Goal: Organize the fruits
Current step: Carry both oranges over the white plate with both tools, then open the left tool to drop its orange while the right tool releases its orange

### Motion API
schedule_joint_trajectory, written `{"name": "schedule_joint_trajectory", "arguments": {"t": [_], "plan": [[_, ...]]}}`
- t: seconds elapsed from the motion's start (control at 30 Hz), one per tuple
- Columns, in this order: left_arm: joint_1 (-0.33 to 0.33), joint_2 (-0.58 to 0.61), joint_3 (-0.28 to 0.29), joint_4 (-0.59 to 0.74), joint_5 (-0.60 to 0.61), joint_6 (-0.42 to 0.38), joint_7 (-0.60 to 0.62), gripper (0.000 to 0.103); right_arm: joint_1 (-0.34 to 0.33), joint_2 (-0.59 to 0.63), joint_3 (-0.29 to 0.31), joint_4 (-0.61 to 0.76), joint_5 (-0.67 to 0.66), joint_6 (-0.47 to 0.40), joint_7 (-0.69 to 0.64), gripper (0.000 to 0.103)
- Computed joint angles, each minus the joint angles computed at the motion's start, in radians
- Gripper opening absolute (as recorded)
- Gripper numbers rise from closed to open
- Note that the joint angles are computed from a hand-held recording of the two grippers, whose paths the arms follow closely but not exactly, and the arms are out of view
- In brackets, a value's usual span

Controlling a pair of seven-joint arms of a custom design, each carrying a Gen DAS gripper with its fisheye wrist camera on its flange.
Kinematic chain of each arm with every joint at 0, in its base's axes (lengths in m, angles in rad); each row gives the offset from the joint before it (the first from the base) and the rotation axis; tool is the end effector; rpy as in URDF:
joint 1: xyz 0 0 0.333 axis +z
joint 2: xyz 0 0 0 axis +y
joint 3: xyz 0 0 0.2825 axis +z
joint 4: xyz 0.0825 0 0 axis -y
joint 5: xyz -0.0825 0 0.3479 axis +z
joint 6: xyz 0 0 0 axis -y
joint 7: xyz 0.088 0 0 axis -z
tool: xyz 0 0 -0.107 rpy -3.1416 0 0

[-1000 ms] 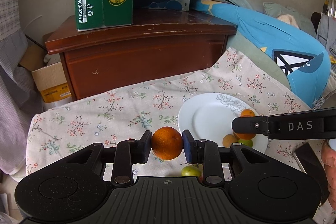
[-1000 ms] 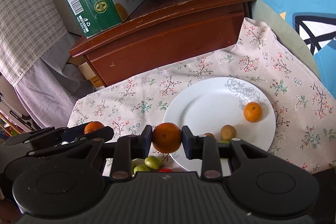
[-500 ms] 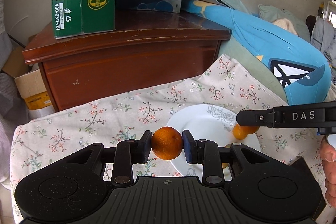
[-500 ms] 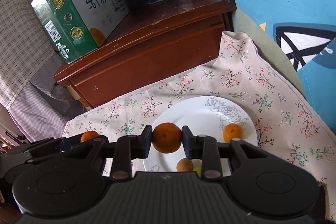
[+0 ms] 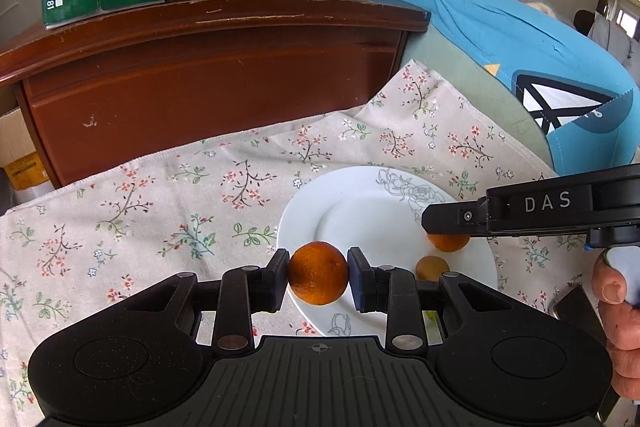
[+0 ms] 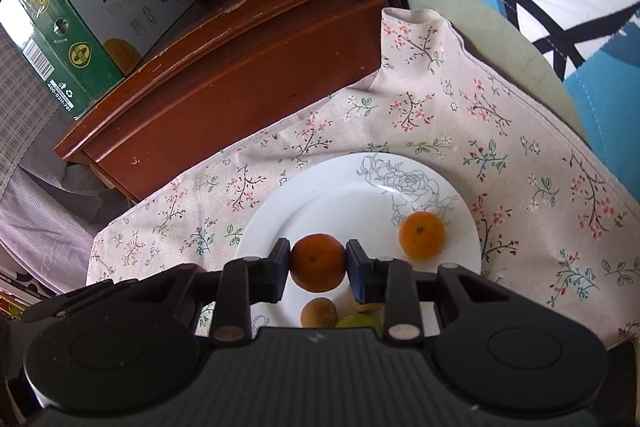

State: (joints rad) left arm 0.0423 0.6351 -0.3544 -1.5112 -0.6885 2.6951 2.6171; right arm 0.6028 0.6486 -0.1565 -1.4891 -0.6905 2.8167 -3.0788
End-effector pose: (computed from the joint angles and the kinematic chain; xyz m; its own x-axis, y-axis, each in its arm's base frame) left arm 0.6823 -0.1450 0.3558 -0.6669 -0.7332 0.1332 -0.5729 0.3902 -0.7208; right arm 0.6095 0.3533 0.3546 -0.3285 -0.8422 -0.4274 -0.6110 0.5346 -0.5838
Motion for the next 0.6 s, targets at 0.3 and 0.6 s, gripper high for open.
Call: {"name": "schedule_joint_trajectory", "arguments": {"t": [0.3,0.6], "plan": [[-0.034,0.033,0.015,0.025,0.047,-0.020,-0.040,0.029,-0.014,0.044,0.013,0.048,0.043,-0.046,-0.036,0.030],[-0.033,0.030,0.000,0.007,0.060,0.026,-0.035,0.031,-0.008,0.064,0.001,0.070,0.045,-0.078,-0.024,0.033]]}}
